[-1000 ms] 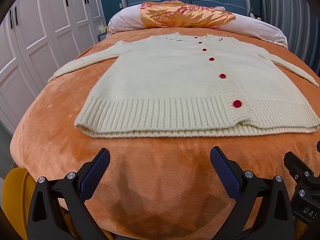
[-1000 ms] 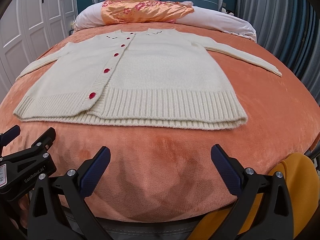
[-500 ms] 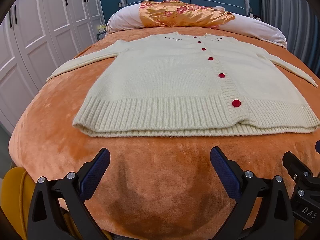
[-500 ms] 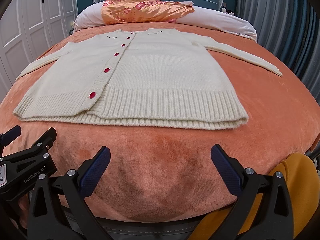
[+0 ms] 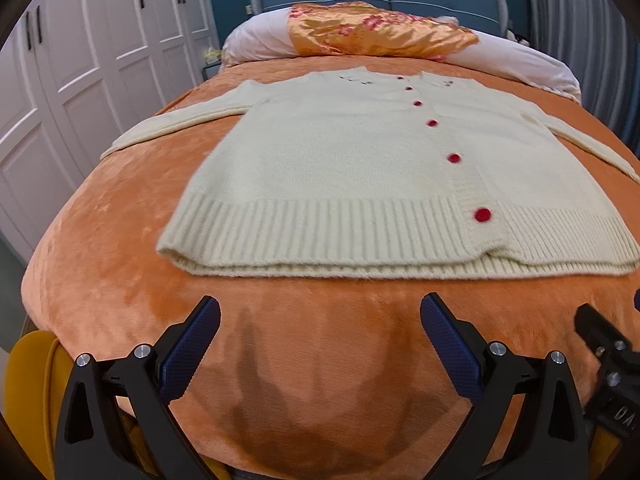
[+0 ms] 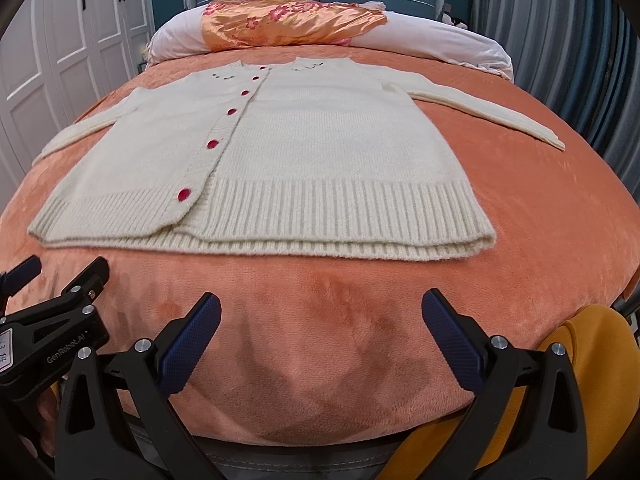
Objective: Fold small clothes
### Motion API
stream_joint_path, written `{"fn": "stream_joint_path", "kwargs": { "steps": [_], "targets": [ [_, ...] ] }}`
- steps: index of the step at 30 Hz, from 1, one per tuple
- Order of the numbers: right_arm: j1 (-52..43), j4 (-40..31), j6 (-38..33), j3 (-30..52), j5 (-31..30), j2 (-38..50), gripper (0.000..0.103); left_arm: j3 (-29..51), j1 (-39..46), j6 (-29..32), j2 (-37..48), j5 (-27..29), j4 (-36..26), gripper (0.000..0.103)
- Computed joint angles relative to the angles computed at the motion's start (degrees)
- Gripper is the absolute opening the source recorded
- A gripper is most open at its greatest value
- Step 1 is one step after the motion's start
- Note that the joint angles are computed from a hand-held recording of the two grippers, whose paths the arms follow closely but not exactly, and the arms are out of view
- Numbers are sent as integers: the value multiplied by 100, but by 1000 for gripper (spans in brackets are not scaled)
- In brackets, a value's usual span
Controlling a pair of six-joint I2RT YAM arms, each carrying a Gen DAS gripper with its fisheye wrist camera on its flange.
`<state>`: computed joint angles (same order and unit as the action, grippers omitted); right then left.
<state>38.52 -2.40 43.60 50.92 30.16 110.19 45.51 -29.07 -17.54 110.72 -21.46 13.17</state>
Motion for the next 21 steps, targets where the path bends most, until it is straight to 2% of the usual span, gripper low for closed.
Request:
{"fn": "stream_joint_path", "kwargs": {
  "steps": [3, 5, 8, 11, 13, 15, 21],
  "targets": [
    [-392, 241, -143, -185, -164, -269, 98, 37, 204, 2, -169, 132, -106, 98],
    [-845, 520, -417, -395, -345, -550, 98, 235, 371, 77, -247, 288, -391, 98],
    [-1939, 1013, -1067, -536, -858, -838, 98, 680, 562, 212, -285, 309, -757, 98],
    [-3322, 1096, -1807, -28, -1450, -573, 98, 1401, 736, 301, -106, 437, -1155, 98],
    [-4285, 1059, -2058, 608, -1888, -75, 98, 1983, 831, 278, 133, 573, -1483, 98],
    [-5157, 900, -2024, 1458, -2411, 651, 98, 2648, 878, 197, 490, 598, -1775, 98],
    [-6521, -220, -1100, 4186, -3032, 2736, 98, 4820, 916, -296, 1824, 575, -2796, 98]
  ]
}}
